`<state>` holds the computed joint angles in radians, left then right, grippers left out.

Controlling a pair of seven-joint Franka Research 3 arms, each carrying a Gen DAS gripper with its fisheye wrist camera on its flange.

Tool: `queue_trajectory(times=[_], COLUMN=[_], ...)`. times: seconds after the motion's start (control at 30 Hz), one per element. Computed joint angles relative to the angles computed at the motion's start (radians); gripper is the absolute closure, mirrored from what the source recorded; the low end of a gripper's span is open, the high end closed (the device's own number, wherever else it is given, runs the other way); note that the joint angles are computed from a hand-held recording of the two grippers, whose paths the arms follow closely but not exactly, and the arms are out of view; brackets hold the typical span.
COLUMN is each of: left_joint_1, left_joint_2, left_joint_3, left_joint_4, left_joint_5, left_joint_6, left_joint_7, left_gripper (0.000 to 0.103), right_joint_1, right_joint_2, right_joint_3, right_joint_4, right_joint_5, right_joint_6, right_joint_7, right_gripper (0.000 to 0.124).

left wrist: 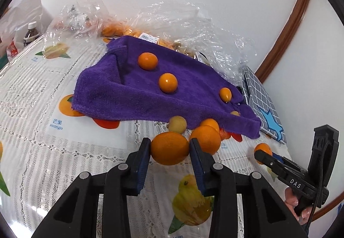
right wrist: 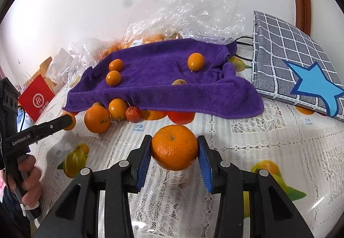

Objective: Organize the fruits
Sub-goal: 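Grasp a large orange with the right gripper while the left grasps another orange, then carry the orange onto the purple towel and open the right gripper while the left carries its orange there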

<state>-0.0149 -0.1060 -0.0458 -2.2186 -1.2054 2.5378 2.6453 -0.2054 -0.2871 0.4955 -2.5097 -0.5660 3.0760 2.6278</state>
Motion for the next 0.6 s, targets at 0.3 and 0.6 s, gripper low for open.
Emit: queue_trajectory(times=[0.3,0.6], left_joint_1=[0.011,0.013], left_joint_2=[0.021,0.016], left_joint_3=[-0.002,-0.004], left_joint_4=[0.021,0.017], left_joint_5=[0.023,-0.003], left_joint_6=[-0.006,-0.002], left_joint_7=[-0.053,-0.034], left_gripper=[0.068,0.068], right_joint_1=[-0.105,-0.131], right_joint_2=[-0.065,-0.149], right_joint_3=[0.102,0.16], right_joint_4=[-0.036,-0.082], right_joint_5=[0.019,0.137], right_joint_6=[0.044,0.026], right_joint_7=[0.026,-0.022], right_gripper=[0.082,0.082])
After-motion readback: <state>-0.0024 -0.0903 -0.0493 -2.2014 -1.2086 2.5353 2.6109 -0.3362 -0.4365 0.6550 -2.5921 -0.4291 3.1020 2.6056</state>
